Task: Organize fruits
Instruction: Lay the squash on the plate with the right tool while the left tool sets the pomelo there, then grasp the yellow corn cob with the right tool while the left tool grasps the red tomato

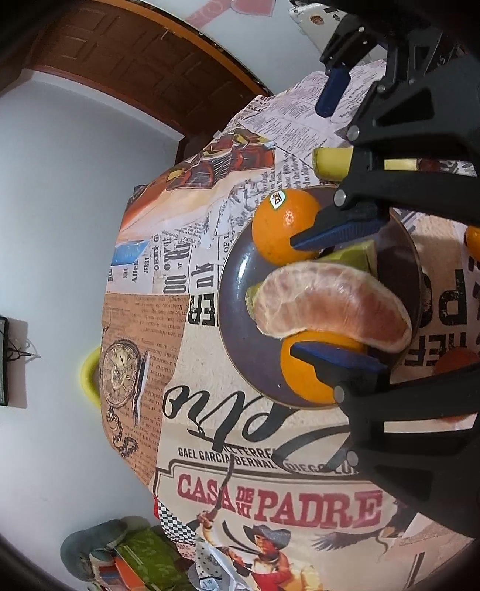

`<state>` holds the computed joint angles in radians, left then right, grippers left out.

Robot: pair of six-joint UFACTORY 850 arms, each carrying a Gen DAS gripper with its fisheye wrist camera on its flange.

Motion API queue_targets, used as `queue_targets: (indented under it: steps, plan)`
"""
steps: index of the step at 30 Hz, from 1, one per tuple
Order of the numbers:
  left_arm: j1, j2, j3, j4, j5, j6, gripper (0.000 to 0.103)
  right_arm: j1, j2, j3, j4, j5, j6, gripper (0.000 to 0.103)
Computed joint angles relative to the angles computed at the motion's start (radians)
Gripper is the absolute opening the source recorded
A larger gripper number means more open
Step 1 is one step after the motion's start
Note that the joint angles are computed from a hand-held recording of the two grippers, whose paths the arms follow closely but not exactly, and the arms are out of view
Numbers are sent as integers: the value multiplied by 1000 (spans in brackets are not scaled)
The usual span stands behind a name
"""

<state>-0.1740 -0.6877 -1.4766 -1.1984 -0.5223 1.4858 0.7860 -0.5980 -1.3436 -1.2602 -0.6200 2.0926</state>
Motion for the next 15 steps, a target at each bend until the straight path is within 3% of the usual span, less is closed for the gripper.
queue_targets:
  steps: [15]
  plan:
    - [79, 75, 82, 4, 2, 93, 51, -19, -43, -17, 79, 120, 0, 50]
